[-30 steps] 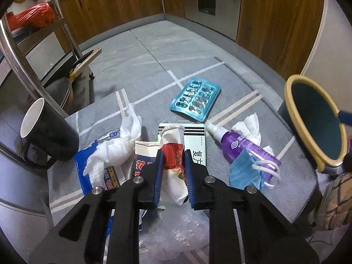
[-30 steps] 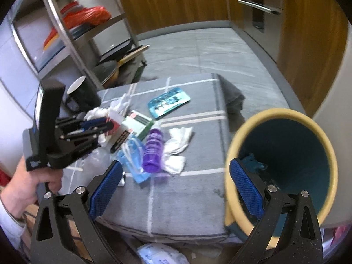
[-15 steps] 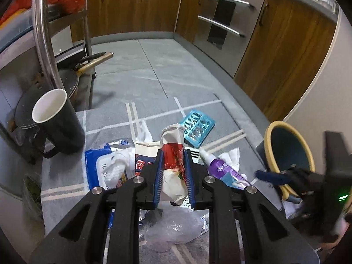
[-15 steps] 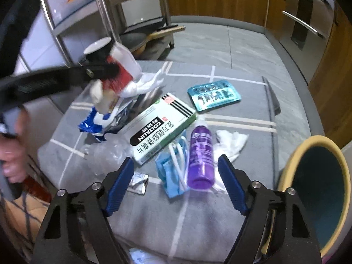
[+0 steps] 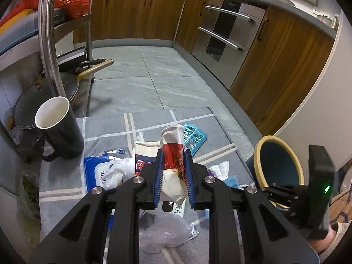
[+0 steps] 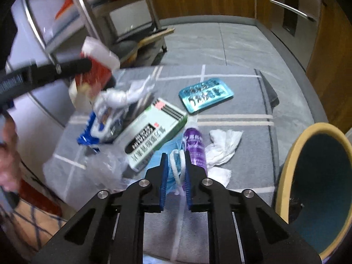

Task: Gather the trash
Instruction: 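Grasp the blue face mask with the right gripper while the left holds the paper cup, then drop the mask into the bin with the right gripper while the left carries the cup over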

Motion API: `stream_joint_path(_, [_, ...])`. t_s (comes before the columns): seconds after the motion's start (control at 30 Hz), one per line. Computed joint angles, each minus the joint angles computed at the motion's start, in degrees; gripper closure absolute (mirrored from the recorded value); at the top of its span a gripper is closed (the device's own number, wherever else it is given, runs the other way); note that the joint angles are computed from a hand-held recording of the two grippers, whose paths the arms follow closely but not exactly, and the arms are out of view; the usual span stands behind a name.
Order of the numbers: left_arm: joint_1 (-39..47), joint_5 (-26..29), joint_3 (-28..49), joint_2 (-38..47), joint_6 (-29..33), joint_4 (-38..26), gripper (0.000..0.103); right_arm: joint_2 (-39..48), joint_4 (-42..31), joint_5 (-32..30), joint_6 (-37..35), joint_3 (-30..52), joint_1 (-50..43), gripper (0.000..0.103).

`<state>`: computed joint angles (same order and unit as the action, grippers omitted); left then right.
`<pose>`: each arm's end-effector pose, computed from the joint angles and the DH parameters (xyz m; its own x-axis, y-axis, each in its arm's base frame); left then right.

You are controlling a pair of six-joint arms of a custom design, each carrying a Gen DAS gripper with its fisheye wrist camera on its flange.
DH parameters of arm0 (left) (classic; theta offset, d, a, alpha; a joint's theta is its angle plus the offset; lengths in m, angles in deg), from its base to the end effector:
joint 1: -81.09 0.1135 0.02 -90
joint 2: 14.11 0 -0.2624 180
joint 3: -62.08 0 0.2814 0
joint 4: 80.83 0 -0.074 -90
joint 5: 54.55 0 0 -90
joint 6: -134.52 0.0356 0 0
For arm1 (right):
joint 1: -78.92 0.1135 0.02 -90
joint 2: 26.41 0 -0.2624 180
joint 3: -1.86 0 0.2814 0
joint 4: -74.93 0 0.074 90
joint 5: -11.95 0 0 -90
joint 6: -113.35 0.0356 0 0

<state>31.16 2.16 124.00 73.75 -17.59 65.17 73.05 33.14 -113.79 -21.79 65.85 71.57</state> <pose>0.2179 -0.2286 0.1628 -0.6696 -0.3517 -0.6542 -0.2760 0.9355 -0.2205 0.3151 -0.0197 0.1087 -0.6654 -0.4943 -0.5594 -0.7026 0.6679 0.2456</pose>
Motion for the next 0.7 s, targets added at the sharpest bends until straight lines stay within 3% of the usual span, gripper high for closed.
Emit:
stream_joint_path(0.23, [-0.3,-0.3,2.0,1.1,1.2,0.2,0.085,-0.2,-8.4,-6.1,-0.9,5.6,-5.3,0.092])
stream_joint_path(0.7, [-1.4,2.6,6.1,4.9,4.8,5.6,0.085,0.6,-15.3,-11.1,-5.3,13.3,-14.7,0.093])
